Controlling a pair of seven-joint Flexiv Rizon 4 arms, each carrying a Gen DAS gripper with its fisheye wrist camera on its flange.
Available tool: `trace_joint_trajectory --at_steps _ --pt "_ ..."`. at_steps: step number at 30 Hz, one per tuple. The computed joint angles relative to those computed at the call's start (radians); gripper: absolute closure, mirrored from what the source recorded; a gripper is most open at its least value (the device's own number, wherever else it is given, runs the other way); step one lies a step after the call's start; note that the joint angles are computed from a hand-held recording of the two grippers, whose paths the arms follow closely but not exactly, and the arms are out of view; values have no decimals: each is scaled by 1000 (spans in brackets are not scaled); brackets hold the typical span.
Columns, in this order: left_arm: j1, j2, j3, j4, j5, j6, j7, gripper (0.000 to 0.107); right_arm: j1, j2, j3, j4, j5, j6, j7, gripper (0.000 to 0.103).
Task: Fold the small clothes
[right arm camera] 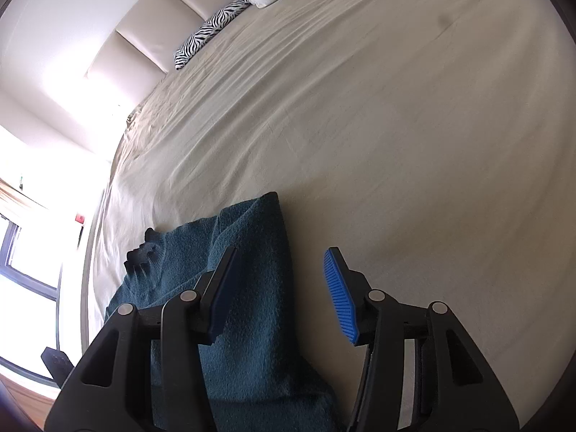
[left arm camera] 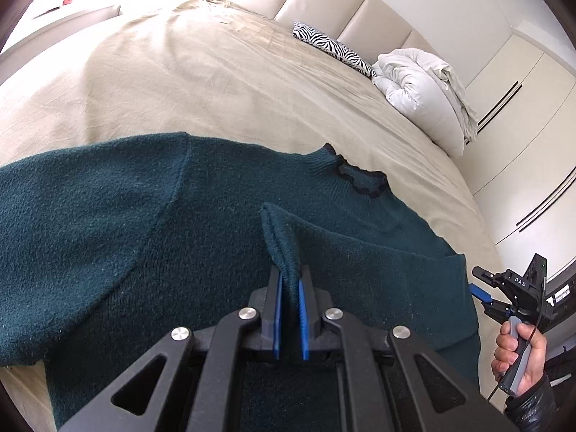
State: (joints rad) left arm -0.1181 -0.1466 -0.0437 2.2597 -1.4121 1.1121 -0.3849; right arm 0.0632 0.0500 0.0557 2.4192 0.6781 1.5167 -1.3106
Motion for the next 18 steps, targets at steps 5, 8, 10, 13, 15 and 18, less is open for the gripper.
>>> trace_joint_trajectory --at_steps 5,8,10,13,15,18 --pt "7 -9 1 -2 -25 -14 31 98 -44 -111 27 -106 121 -3 -109 56" --pt "10 -3 7 14 -68 -18 66 98 -81 -148 49 -149 120 -30 -139 75" --pt "1 1 5 21 -100 -2 87 98 -53 -160 37 -110 -41 -2 -43 92" --pt "-15 5 4 28 -136 23 121 98 -41 -175 33 -70 -166 63 68 96" --pt "-17 4 6 28 -138 20 118 98 -69 -193 59 -76 -159 85 78 97" --pt "-20 0 7 27 -144 20 120 98 -43 -227 32 -49 -257 151 159 97"
